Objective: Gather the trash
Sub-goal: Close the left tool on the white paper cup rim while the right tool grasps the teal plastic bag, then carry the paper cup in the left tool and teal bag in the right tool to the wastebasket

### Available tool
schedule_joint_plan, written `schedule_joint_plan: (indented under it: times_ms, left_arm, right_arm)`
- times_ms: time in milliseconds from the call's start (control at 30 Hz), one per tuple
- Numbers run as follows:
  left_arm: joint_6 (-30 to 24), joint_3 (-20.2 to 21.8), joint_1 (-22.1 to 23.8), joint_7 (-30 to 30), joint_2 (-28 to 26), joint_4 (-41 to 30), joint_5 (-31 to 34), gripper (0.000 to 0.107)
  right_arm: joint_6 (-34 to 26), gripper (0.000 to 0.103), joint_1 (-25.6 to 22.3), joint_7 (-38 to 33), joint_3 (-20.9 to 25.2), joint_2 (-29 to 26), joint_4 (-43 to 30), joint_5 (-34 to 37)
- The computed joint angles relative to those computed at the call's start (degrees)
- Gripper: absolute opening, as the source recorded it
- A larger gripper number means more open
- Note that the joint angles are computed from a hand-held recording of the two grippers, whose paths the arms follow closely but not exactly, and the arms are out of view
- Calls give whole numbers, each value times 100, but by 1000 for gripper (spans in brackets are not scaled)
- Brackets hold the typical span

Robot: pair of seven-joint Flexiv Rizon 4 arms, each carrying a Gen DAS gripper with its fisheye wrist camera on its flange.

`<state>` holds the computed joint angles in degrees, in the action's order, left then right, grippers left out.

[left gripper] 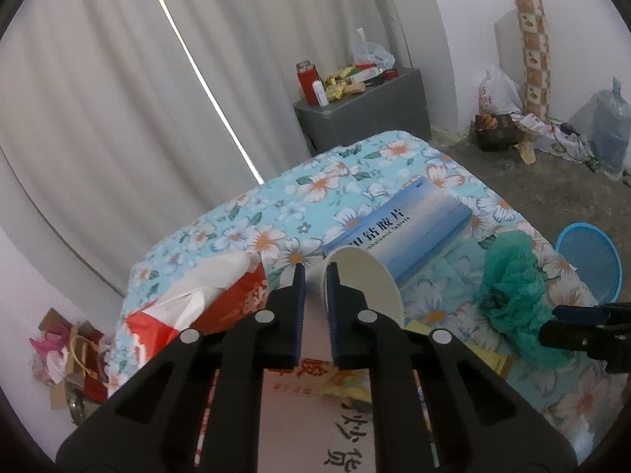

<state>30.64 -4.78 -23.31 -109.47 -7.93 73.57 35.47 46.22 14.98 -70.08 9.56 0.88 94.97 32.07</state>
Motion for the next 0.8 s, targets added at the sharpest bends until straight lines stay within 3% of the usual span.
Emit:
schedule_joint_plan:
  times_ms: [300, 600, 800]
  left_arm:
    - [174, -64, 30, -47, 269, 154, 283, 2]
    - [539, -236, 83, -93, 525, 262, 391, 2]
    - [891, -309, 181, -87, 691, 350, 86, 2]
  right_arm:
    - [207, 31, 46, 206, 12, 197, 191, -16]
    - [497, 27, 68, 338, -88, 541, 444, 123]
    - [727, 26, 116, 301, -209, 770, 558, 312]
